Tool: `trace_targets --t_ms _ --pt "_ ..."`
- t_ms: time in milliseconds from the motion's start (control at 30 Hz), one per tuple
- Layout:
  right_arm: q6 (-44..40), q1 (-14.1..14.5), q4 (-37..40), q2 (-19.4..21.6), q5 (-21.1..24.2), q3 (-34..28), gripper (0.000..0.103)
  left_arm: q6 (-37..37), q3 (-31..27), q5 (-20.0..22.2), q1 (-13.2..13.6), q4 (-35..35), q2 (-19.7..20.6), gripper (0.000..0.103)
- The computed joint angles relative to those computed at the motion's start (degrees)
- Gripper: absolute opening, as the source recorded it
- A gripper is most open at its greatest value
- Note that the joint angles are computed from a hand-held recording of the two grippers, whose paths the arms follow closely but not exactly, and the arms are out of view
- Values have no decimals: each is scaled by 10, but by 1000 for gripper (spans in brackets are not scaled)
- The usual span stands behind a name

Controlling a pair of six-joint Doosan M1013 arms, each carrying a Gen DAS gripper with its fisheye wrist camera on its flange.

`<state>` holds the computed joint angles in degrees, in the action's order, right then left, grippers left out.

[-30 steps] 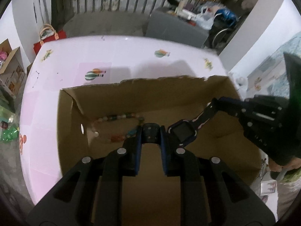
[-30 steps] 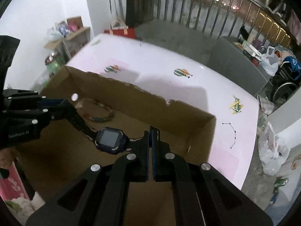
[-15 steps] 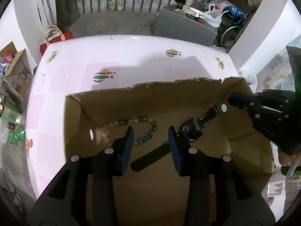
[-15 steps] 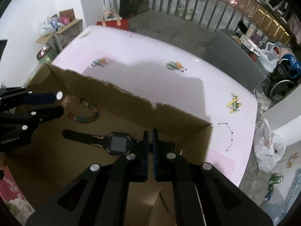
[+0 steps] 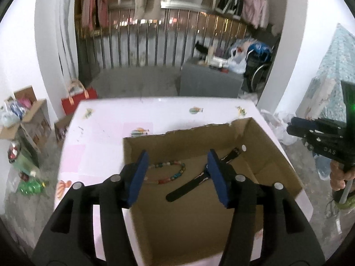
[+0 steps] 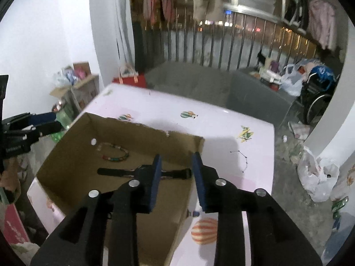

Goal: Organize jewelry
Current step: 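Withdraw both grippers from the box toward the pink bracelet and charms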

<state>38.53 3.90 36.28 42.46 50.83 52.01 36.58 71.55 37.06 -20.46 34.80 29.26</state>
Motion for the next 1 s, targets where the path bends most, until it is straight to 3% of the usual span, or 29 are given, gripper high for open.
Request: trace_targets --t_ms 200,400,600,833,1000 --pt "-69 -28 101 -58 -29 119 31 -119 104 -78 -26 131 -61 53" --pt "-166 -45 186 -103 -62 226 31 -184 175 -130 -54 229 -92 53" --pt "-242 -46 212 -117 -66 280 31 -138 197 -156 -69 193 -85 53" --pt "-253 -35 179 -105 -47 289 31 -157 206 -168 -72 212 -57 53" --pt "-260 -31 185 -95 -31 283 28 -99 200 -162 -75 197 -34 39"
